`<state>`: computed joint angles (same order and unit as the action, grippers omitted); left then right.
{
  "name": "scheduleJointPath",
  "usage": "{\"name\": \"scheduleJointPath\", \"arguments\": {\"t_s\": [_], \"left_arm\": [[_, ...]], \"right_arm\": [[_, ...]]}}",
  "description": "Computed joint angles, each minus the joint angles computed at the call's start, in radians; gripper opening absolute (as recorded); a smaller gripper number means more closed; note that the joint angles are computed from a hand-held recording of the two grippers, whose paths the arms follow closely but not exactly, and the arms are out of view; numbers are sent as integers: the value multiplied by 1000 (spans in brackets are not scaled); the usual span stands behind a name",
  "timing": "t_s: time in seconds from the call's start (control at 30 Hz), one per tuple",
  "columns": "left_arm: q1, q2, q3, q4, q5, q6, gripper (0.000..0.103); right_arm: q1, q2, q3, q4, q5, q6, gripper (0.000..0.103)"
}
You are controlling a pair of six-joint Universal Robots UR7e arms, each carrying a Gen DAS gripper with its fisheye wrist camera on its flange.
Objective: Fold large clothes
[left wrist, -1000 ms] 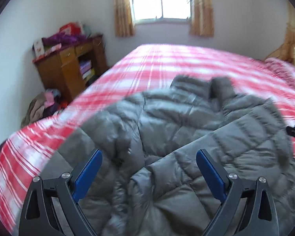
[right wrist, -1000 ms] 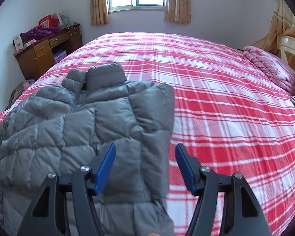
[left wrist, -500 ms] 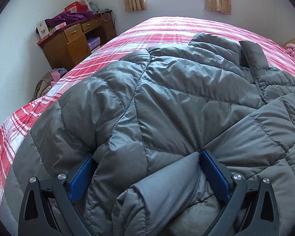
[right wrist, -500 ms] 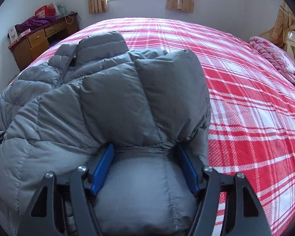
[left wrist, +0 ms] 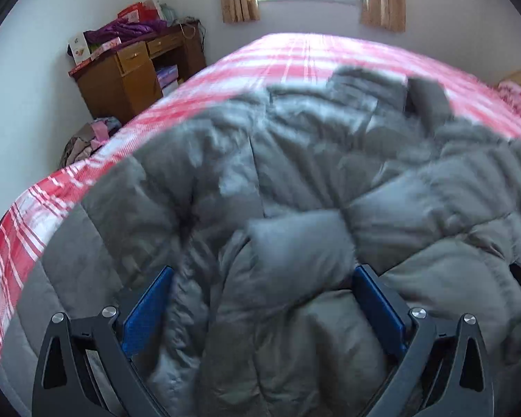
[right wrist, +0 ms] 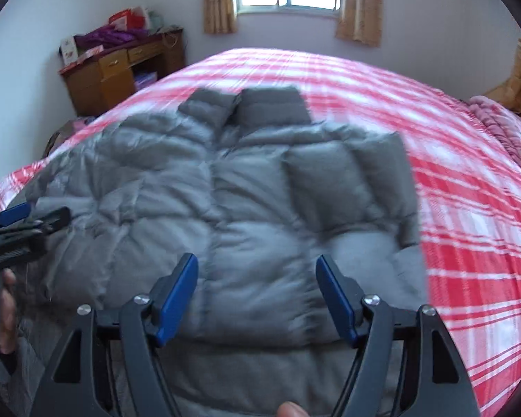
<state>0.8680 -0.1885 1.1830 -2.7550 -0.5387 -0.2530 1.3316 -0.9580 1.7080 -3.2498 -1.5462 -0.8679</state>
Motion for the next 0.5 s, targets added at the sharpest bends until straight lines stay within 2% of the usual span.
{"name": "scheduleJointPath", "arguments": {"t_s": [0.07,0.2,0.27,0.4,0.5], "left_arm": [[5,-2,3,-17,-10,3,102],[1,-3,-11,39,10,-10,102],[-10,-35,26,50,31,-27,102],[-61,-169,247,-178,84,68,102],[-88,-304,456,-264,164,55,102]], "right_arm": [[8,44,-18,-18,-51,-10,74],[4,73,-45,-16,-66,6,75],[11,70,-46,-18,-83,-5,75],[-2,21,28,-89,-60,-15,75],[-32,-47,117,-132,-16,-46,77]]}}
